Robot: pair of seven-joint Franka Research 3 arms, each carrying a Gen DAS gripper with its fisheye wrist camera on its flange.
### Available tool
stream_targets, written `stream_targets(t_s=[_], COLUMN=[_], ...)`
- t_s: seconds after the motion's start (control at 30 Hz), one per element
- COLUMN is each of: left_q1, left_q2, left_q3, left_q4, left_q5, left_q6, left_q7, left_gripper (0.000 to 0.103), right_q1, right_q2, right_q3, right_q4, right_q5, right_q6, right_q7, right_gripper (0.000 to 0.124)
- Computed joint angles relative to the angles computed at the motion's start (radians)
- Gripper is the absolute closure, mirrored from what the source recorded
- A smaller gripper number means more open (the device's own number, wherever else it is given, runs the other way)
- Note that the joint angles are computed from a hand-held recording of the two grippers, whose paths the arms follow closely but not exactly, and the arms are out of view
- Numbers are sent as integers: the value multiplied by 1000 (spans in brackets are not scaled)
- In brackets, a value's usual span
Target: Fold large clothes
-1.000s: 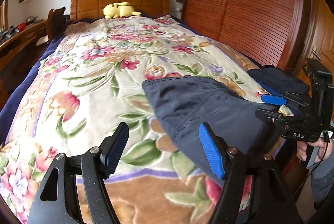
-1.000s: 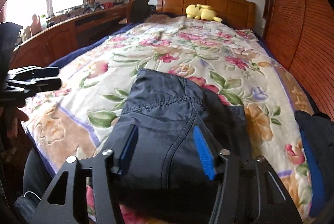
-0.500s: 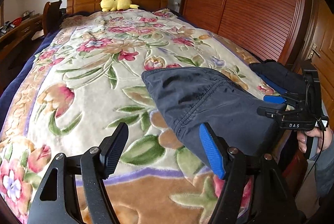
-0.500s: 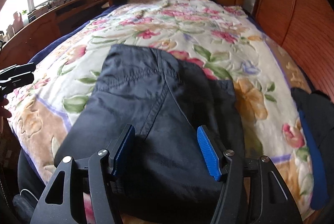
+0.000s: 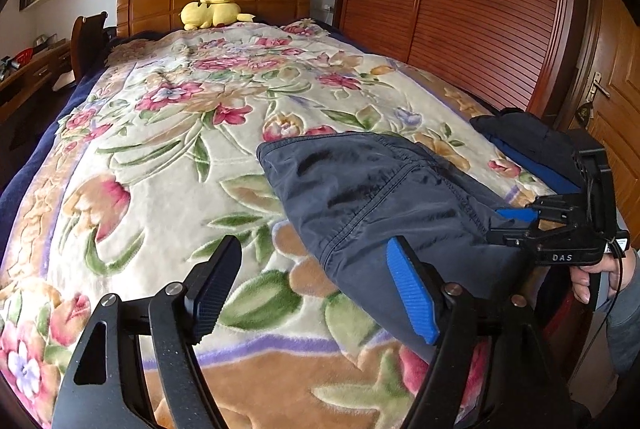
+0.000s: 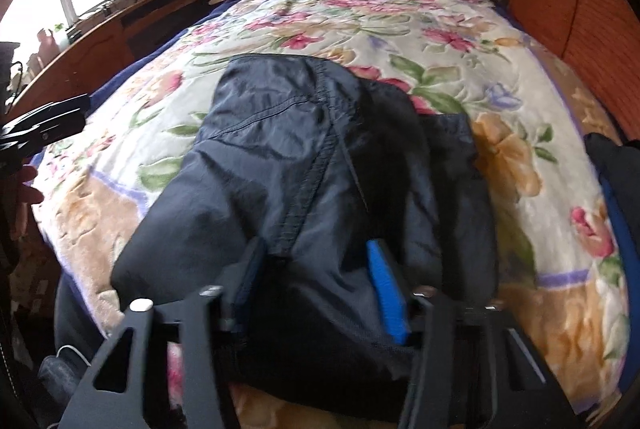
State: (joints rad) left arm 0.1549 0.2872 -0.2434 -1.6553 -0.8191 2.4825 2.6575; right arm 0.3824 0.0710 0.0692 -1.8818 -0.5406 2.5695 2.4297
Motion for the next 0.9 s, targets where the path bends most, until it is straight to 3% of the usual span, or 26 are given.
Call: stream_targets(t_s=[0.03,0.1,0.33,0.47,0.67,0.8,0.9], left_q1=[0,1,-2,-7,-16,-30,-36], left_q2=[1,1,11,31,39,43,47], left_q3=[0,-1,-5,-14,-31,-32,-32], left_q4=[1,2,15,38,50,52,54], left_q5=[-1,-3,-1,4,6,27,40], left_q6=[-1,-1,-13,-26,-44,-45,-42], left_q7=[0,1,-7,-15,-5,-8,-17], left_gripper=[27,27,27,27,27,27,27], right_q1=[3,6,-4,-28,-81,-117,-141], right_q2=[3,-5,-100,-185,-287,-304,-301], right_q3=[1,1,29,83,134,116,145], right_q4=[7,-3,-65,-105,-233,-346,-342], right_q5=[-12,-34,-226,-348,-309,-208,-230], right_q6=[-17,-12,34,-28,-172,-98,-95], right_q7=[-1,2,177,285,336,360,392], right_gripper=[116,121,123,123,123,123,123])
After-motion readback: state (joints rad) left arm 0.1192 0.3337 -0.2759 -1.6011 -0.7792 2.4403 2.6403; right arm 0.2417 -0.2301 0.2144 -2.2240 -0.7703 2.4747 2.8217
